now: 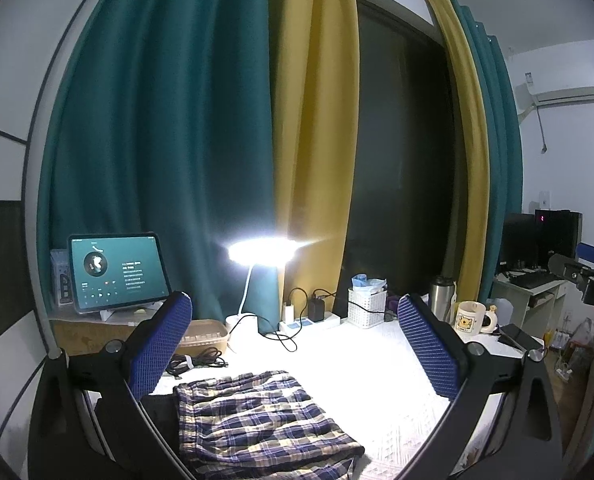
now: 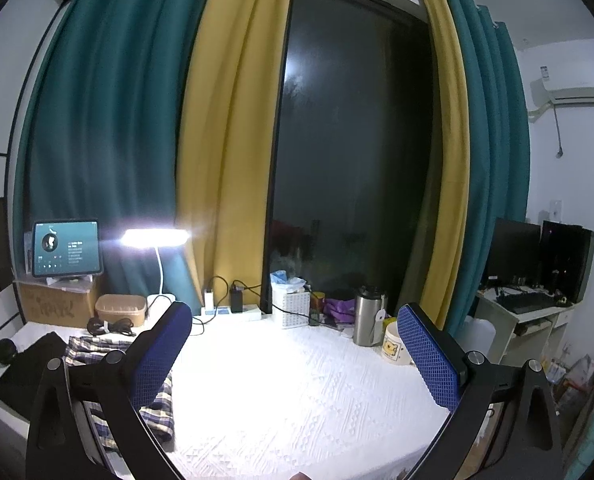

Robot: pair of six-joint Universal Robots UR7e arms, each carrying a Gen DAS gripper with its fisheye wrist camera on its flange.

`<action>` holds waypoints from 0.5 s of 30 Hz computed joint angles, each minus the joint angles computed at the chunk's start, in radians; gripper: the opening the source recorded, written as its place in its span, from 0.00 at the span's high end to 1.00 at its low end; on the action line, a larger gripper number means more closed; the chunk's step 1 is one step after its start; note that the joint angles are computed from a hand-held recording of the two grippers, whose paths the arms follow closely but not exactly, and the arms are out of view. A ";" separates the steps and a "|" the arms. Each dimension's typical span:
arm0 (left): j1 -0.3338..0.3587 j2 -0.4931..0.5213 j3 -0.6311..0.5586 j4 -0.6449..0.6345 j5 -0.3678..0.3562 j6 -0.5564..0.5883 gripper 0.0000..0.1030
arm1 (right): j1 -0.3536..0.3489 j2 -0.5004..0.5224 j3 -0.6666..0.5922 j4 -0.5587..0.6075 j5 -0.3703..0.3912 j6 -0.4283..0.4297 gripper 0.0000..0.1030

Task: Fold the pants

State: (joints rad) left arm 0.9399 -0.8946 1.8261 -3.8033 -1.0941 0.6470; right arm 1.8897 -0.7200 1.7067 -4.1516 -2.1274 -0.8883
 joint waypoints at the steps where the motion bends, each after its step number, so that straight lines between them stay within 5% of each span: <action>1: 0.000 0.000 -0.001 0.001 0.001 0.000 0.01 | -0.001 -0.001 0.002 0.001 0.001 0.002 0.00; 15: 0.000 0.002 -0.004 0.022 0.005 0.005 0.01 | -0.017 -0.009 0.012 0.007 0.000 0.030 0.00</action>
State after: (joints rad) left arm 0.9395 -0.8925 1.8218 -3.7813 -1.0894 0.6521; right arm 1.8723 -0.7290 1.7191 -4.1446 -2.1271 -0.8580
